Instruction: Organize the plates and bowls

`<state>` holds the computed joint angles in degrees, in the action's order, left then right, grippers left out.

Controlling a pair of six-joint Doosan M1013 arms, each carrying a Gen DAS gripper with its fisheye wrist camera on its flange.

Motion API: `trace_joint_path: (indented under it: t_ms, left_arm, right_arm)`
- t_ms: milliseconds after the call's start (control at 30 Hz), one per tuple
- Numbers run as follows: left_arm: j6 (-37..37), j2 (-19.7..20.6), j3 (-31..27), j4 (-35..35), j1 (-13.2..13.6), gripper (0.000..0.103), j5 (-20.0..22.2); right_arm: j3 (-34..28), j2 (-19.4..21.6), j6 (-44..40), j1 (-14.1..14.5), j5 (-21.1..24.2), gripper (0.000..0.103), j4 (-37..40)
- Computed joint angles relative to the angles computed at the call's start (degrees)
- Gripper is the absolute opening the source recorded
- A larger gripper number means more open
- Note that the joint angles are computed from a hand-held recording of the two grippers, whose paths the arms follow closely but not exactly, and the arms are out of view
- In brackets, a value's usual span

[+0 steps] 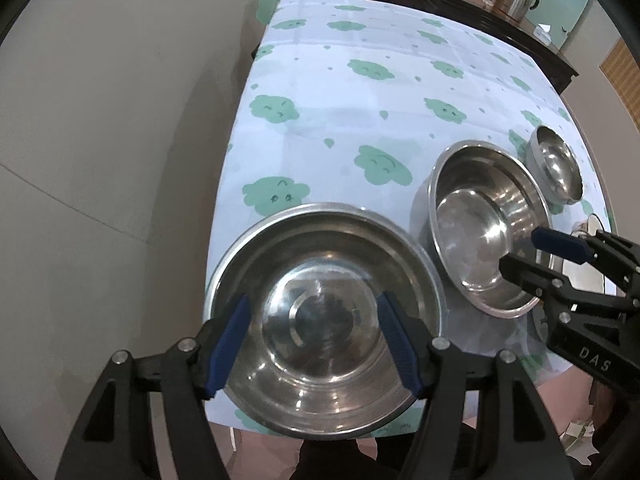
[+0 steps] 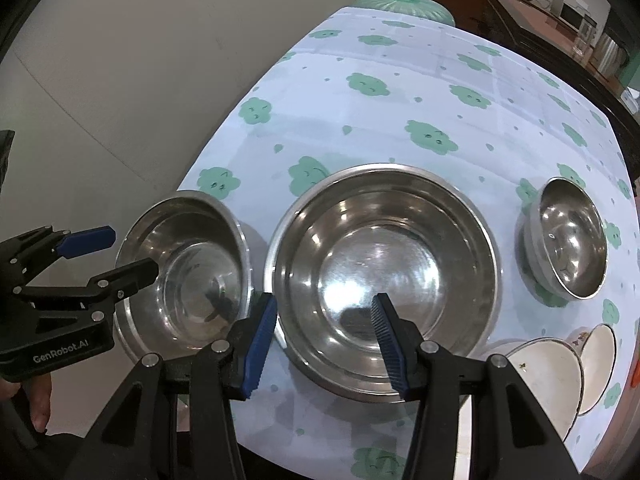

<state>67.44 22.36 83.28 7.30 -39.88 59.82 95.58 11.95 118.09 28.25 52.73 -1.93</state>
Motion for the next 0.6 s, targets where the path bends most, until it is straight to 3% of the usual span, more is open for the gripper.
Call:
trace_joint_path:
  t_ms: [600]
  left_arm:
    - [2.85,3.02,-4.36,-0.35,-1.47,0.067,1.55]
  right_arm:
    - [1.77,-1.33,2.10,-2.80,-0.81,0.052,-0.87]
